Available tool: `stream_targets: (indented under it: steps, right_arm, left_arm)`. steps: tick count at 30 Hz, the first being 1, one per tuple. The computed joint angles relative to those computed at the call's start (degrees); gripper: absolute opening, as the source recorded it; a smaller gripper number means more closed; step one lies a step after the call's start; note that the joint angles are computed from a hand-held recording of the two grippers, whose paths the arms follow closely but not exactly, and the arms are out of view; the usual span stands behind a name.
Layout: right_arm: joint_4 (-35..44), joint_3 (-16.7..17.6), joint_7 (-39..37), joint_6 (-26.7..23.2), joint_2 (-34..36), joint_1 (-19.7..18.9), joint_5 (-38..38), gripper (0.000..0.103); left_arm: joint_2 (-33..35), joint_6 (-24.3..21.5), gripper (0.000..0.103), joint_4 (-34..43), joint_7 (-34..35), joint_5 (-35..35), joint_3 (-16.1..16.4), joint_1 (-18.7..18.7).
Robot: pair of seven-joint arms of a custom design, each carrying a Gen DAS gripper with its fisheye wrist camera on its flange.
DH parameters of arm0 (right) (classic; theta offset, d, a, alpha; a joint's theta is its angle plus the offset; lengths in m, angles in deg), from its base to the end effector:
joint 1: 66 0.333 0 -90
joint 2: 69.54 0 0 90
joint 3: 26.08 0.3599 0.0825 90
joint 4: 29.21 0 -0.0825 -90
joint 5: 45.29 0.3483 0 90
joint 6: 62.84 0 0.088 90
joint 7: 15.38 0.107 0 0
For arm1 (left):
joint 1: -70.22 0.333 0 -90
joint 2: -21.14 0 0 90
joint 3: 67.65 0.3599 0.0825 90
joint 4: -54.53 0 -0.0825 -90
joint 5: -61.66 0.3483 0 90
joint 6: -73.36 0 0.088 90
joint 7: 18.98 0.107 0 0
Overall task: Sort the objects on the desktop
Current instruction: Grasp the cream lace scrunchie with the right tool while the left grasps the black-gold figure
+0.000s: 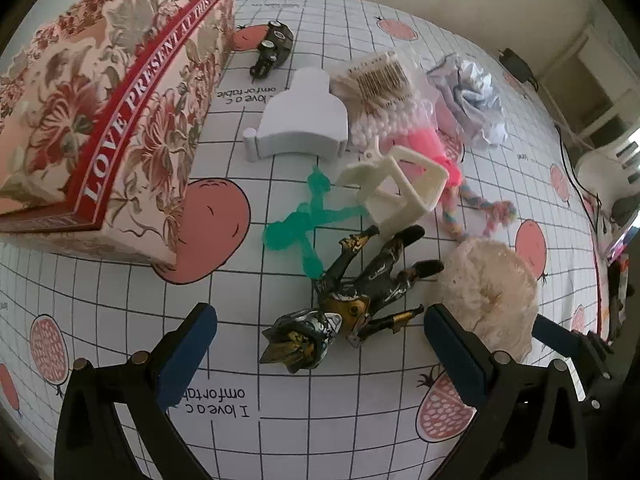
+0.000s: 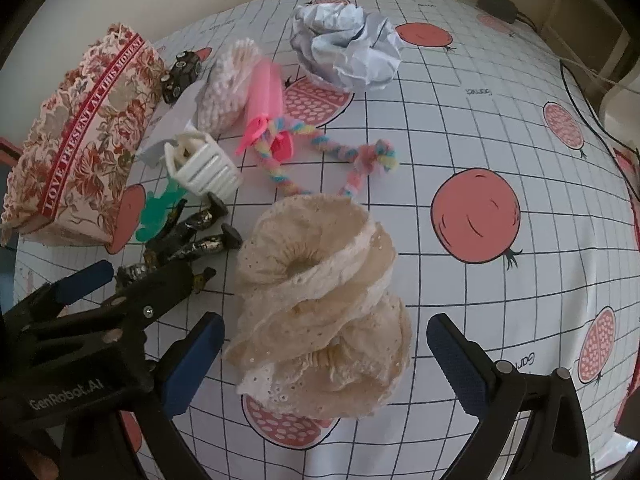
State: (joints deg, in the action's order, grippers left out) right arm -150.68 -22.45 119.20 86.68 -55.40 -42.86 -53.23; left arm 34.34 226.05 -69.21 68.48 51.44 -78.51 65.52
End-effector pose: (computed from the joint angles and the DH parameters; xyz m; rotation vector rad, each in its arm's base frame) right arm 0.5187 0.2628 0.3881 -1.8367 2.2550 -0.1577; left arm 0.5555 -0.1439 0.3890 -2.0886 2.2380 -0.4753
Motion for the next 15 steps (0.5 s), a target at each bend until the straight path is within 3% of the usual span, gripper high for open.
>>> stream_targets:
  steps: [9,15]
  right_arm:
    - [0.5,0.5,-2.2,-0.6,0.9,0.2,1.4,0.091]
    - [-0.1,-0.3,-0.5,-0.6,0.1,0.6,-0.4,0.076]
  left_arm:
    - [0.0,1.1,0.103,-1.7,1.3,1.1,0.3,0.2]
    - [-0.3,1.9,0.098,-2.4,3.3,-1.6,-0.5,0.8]
